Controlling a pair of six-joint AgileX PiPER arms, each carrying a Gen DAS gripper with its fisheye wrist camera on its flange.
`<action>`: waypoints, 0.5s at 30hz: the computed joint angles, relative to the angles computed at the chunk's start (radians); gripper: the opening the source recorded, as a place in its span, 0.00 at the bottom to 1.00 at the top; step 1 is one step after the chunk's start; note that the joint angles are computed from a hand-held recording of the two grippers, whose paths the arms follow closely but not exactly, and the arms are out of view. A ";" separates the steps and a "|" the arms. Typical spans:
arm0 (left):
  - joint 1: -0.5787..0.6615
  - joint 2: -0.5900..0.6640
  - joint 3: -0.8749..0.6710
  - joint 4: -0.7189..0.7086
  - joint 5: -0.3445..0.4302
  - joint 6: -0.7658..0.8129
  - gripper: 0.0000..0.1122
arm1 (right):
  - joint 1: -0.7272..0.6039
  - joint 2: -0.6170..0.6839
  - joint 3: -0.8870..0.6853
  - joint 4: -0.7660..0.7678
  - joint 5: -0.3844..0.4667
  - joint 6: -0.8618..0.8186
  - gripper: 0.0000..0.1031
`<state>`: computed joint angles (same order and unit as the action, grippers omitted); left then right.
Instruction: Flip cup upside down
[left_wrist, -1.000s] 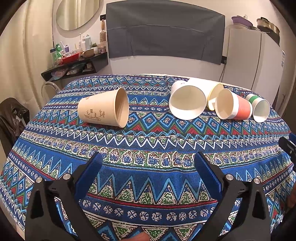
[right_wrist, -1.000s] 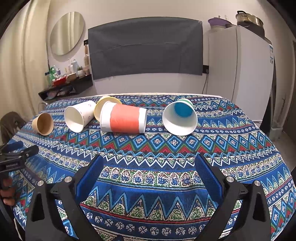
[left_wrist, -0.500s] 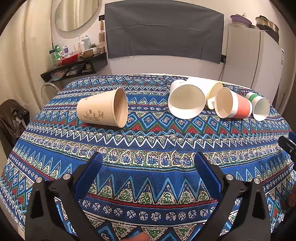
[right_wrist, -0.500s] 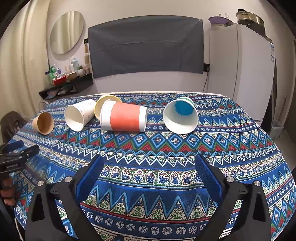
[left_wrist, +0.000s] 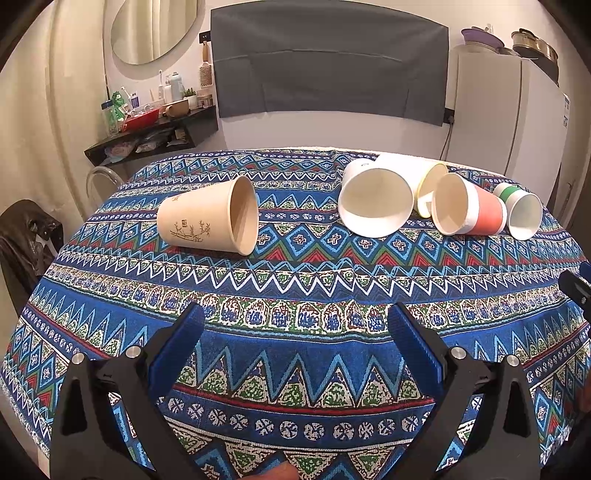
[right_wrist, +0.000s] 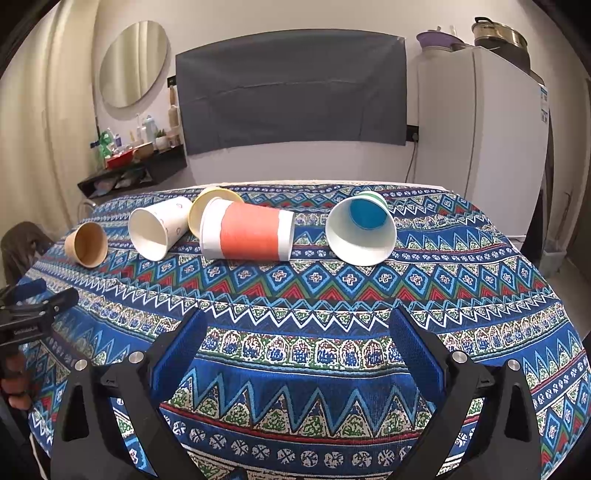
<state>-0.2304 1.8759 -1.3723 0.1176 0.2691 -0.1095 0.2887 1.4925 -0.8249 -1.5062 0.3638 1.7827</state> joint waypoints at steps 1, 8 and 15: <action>-0.001 0.001 -0.002 -0.002 0.002 0.001 0.87 | 0.000 0.000 0.001 -0.003 0.000 0.004 0.92; 0.000 0.006 -0.009 -0.005 0.012 0.002 0.87 | -0.002 0.003 -0.003 0.011 -0.002 -0.012 0.92; -0.006 0.005 -0.008 0.037 0.008 -0.038 0.87 | -0.003 0.003 -0.003 0.011 -0.003 -0.011 0.92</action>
<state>-0.2365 1.8809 -1.3799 0.1544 0.2767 -0.1475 0.2859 1.4953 -0.8279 -1.4949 0.3604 1.7717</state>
